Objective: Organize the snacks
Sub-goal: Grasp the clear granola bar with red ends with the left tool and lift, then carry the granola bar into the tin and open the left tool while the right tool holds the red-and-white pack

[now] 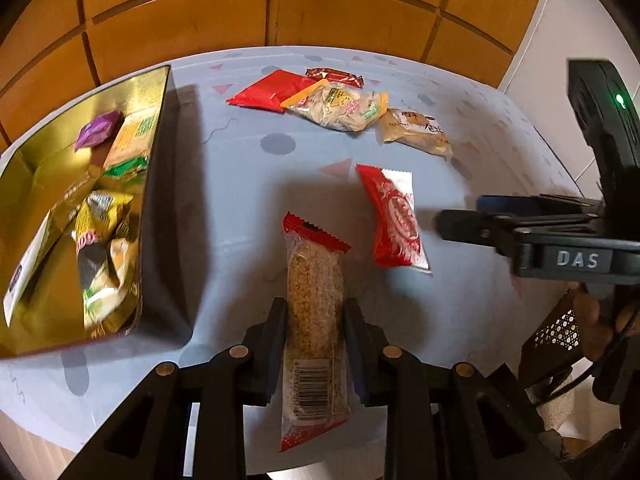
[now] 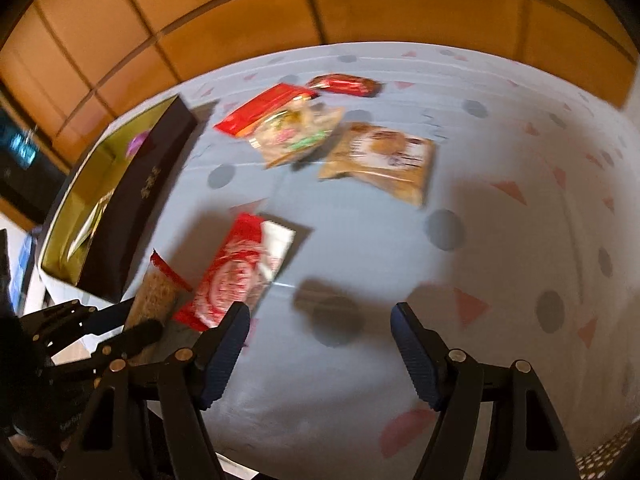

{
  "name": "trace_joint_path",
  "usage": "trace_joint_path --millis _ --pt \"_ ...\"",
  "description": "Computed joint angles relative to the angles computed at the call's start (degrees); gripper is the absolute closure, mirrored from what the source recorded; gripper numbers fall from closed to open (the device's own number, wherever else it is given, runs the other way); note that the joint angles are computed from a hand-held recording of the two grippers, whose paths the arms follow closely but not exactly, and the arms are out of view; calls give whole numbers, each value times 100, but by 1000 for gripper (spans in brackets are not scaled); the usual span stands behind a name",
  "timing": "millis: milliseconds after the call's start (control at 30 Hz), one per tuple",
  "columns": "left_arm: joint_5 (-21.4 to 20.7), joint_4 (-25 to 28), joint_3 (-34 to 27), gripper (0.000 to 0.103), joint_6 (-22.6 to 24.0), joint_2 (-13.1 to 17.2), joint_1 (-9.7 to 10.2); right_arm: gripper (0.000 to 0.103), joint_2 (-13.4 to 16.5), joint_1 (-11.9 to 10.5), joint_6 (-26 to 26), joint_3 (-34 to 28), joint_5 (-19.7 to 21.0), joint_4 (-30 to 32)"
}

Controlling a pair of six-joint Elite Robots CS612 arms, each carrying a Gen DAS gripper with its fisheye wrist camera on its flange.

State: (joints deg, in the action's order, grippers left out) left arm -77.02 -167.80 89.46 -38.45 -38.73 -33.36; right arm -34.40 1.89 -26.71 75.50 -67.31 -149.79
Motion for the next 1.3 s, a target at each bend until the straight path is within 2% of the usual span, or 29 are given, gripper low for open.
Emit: trace_joint_path --millis 100,333,500,533,567,600,633,733,900,1100,1233,1300 --pt "-71 -112 56 75 -51 5 12 31 1 91 -109 -12 -87 -24" --pt "-132 -316 108 75 -111 21 27 31 69 250 -10 -178 -82 81" --pt "-164 -409 124 75 -131 35 37 32 156 380 -65 -259 -459 67" --pt "-175 -419 121 75 -132 40 42 39 162 402 -125 -234 -595 -22" --pt "-171 -430 135 75 -147 34 36 61 155 426 -256 -157 -784 -302" --pt "-177 -444 139 75 -151 34 37 73 143 426 -369 -111 -850 -450" --pt "-176 -466 142 75 -155 37 37 74 132 402 -399 -120 -862 -396" --pt "-149 -476 128 75 -146 51 36 75 144 332 -543 -105 -968 -475" --pt "-31 -403 98 75 -88 59 9 73 175 186 -544 -183 -701 -208" --pt "73 -382 61 75 129 59 -10 72 189 224 -588 -146 -795 -367" --pt "4 -822 152 75 329 -4 -13 72 182 190 -644 -86 -661 -487" --pt "-84 -1217 267 75 270 -96 25 72 182 187 -639 -95 -653 -467"
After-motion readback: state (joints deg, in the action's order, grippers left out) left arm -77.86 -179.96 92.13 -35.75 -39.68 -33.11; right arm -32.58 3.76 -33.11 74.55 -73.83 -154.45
